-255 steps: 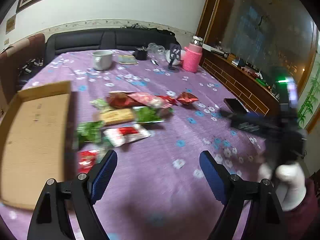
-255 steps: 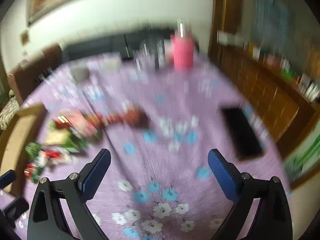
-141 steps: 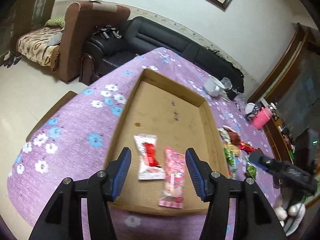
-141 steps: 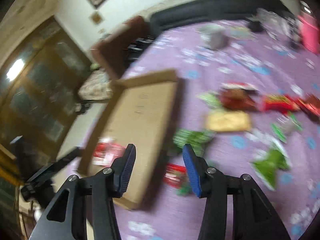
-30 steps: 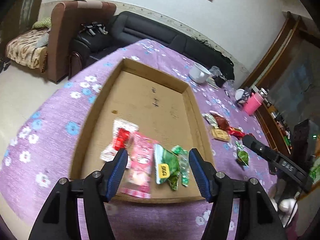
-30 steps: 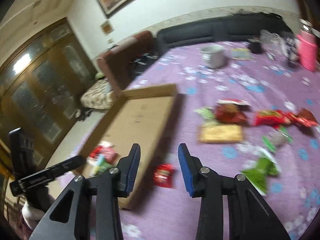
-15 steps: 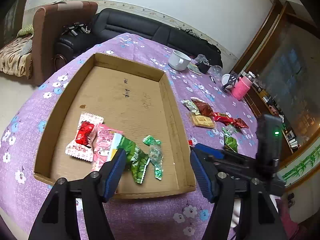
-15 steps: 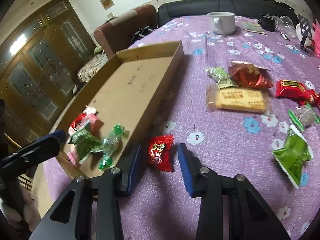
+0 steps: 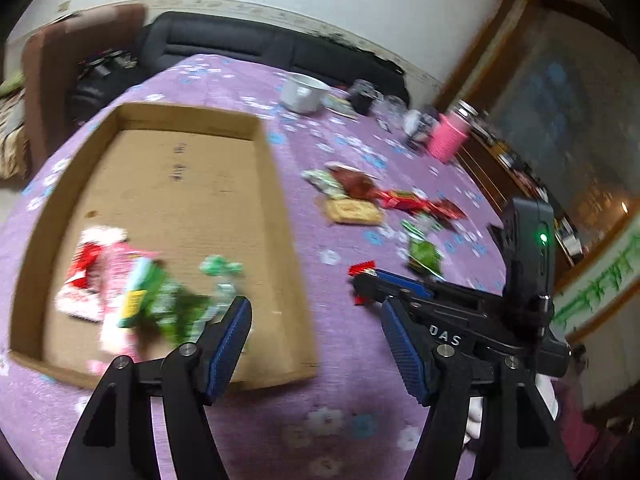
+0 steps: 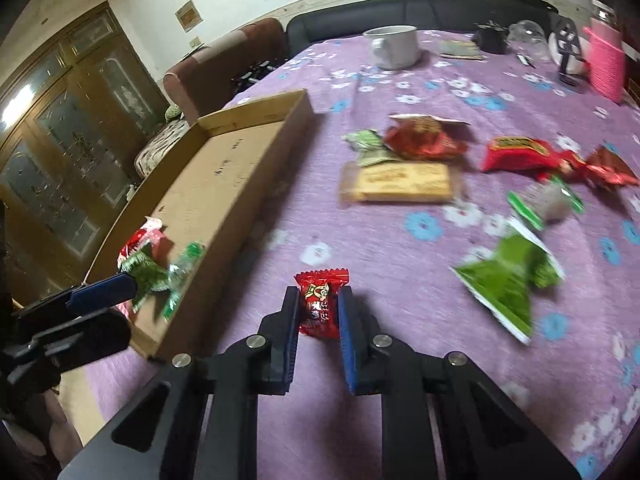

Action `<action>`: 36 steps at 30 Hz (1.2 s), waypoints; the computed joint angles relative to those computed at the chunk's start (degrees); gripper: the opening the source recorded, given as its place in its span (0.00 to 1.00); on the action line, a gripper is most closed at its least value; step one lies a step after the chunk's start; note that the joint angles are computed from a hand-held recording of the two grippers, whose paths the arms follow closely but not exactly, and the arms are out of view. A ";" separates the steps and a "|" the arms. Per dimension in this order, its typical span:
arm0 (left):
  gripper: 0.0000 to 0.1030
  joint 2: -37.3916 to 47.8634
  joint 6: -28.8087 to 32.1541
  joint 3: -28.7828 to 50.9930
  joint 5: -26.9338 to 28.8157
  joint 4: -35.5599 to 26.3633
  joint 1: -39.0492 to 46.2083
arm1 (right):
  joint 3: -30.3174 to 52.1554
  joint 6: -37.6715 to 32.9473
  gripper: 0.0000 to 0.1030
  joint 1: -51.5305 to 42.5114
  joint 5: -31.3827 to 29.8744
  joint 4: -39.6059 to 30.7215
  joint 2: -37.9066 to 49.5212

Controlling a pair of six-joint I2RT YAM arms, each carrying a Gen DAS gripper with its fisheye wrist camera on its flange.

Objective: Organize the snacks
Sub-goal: 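Grasp small red candy with left tool while right tool grasps green packet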

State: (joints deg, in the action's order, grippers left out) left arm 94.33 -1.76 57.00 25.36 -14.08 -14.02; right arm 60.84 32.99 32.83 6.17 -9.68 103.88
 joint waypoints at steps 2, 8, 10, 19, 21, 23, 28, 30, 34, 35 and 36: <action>0.68 0.43 1.12 0.41 -0.54 -0.14 -2.72 | -4.09 0.53 0.20 -1.37 -3.24 2.35 -3.49; 0.68 1.70 3.40 0.62 -3.40 1.36 -9.76 | -18.30 3.21 0.40 -5.95 -2.57 9.33 -20.20; 0.68 2.36 3.81 0.81 -4.35 1.94 -11.60 | -20.22 2.74 0.40 -8.18 -2.01 8.12 -22.98; 0.68 12.15 2.47 9.44 -10.93 1.37 -16.68 | -17.95 2.55 0.40 -12.85 -4.71 6.03 -17.23; 0.67 15.07 2.15 12.31 -11.98 0.41 -17.33 | -16.53 3.41 0.42 -12.74 -4.28 6.12 -15.37; 0.64 17.32 1.87 14.60 -12.44 -0.52 -17.58 | -14.52 4.09 0.50 -12.89 -3.31 5.67 -13.51; 0.29 20.64 2.06 17.95 -14.50 -0.95 -18.44 | -9.93 3.24 0.53 -12.46 -1.69 3.35 -9.53; 0.29 20.88 1.39 17.93 -13.25 -0.47 -17.81 | -8.16 2.40 0.41 -11.67 -0.51 1.98 -7.33; 0.22 20.75 0.55 17.65 -11.88 -0.11 -16.78 | -8.49 1.50 0.34 -10.92 0.79 2.89 -6.65; 0.22 20.64 0.36 17.54 -11.12 -0.16 -16.41 | -9.11 1.90 0.33 -11.06 0.31 3.44 -7.06; 0.21 20.46 0.14 17.41 -10.62 -0.10 -16.13 | -9.54 2.16 0.33 -11.03 0.50 3.71 -7.47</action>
State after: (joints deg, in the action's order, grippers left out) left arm 114.79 -1.62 74.41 14.74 -14.19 -30.15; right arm 51.30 35.15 21.80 6.67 -5.97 96.41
